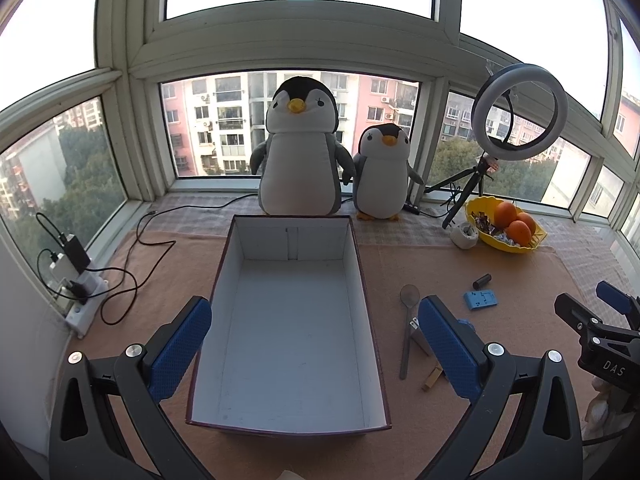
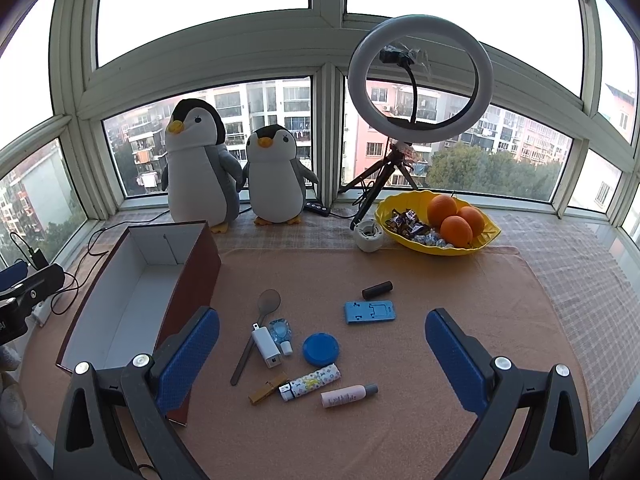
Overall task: Organize rigid objects
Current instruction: 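Move the left tool onto the box wall while the right tool approaches the white charger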
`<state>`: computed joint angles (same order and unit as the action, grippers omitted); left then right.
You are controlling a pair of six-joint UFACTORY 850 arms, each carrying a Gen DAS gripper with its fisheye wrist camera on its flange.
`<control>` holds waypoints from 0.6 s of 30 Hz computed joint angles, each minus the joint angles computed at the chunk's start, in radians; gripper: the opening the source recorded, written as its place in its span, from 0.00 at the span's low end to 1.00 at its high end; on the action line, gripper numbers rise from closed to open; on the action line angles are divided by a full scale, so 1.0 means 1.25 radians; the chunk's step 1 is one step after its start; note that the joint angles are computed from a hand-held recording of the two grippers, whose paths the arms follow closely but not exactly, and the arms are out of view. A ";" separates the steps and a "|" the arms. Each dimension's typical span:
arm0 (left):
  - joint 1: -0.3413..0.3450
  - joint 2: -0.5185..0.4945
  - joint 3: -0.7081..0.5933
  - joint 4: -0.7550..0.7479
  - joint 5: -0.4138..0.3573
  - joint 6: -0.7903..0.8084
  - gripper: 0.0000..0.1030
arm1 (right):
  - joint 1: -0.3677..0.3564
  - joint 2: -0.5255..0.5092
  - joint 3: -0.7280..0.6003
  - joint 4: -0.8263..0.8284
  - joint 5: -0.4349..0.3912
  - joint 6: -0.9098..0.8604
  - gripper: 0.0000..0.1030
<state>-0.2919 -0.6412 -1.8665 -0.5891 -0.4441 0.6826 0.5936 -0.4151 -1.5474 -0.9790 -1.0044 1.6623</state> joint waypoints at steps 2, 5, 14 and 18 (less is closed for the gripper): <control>0.003 -0.010 -0.012 0.033 -0.001 -0.030 1.00 | -0.002 -0.001 0.002 0.004 0.003 -0.003 0.99; 0.009 -0.026 -0.025 0.103 0.002 -0.094 1.00 | -0.005 0.001 0.007 0.009 0.012 -0.004 0.99; 0.035 -0.085 -0.084 0.271 -0.032 -0.268 0.97 | -0.016 -0.001 0.010 0.026 0.033 -0.024 0.99; 0.042 -0.117 -0.118 0.312 -0.064 -0.307 0.92 | -0.021 0.004 0.023 0.024 0.062 -0.021 0.99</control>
